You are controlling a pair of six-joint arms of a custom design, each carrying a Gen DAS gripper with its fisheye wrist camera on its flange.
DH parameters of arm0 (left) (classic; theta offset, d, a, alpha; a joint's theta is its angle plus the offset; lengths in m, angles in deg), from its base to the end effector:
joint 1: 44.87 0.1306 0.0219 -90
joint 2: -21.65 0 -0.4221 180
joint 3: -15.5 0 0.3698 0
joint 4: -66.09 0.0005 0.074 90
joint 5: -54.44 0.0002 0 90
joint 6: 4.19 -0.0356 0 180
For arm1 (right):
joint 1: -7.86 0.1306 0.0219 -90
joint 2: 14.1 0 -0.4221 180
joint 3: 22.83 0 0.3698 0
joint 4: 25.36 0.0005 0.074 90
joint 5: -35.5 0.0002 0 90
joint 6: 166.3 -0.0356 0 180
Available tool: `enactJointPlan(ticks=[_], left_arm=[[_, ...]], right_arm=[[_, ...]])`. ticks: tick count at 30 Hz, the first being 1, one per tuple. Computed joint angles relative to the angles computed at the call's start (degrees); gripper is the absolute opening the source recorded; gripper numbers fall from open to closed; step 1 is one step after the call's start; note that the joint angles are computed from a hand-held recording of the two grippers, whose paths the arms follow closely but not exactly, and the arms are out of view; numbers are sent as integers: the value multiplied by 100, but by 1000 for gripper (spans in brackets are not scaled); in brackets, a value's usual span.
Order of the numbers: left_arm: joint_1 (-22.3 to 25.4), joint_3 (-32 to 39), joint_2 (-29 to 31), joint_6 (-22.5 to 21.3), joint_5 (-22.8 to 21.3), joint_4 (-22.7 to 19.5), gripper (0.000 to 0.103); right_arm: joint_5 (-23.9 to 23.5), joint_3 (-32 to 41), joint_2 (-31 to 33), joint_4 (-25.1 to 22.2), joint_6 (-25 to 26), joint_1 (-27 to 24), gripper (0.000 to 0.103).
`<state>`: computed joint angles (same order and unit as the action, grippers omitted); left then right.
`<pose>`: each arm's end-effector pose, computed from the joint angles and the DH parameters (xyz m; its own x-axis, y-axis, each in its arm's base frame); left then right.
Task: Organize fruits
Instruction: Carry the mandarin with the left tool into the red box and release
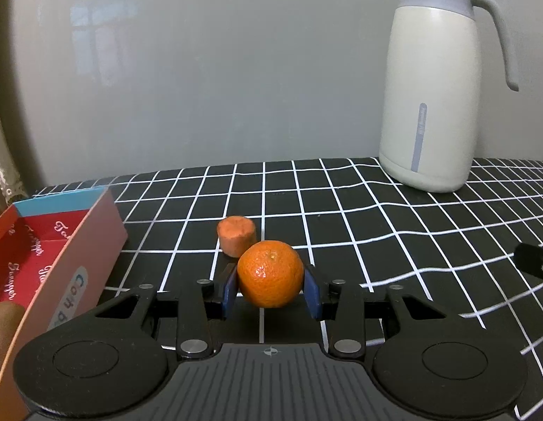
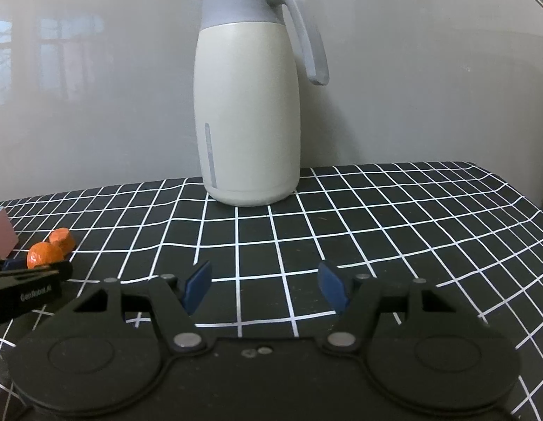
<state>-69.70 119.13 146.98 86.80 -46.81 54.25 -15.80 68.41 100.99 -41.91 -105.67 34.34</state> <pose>0.6382 -0.2882 0.2779 -0.5059 0.2154 -0.8352 0.2556 0.9623 0.0934 0.5620 0.2545 0.2972 -0.4672 0.1949 -0.8624 0.3527 0.9355 0.0203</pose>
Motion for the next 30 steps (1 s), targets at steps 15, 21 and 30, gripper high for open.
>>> enactJointPlan(ticks=[15, 21, 30], left_arm=[[174, -521, -431, -105, 81, 457, 40], [265, -779, -641, -199, 160, 671, 40], [559, -1196, -986, -238, 289, 1020, 40]], right_arm=[[146, 175, -13, 66, 168, 212, 66], [186, 362, 79, 44, 241, 327, 66], [271, 696, 286, 33, 425, 561, 66]])
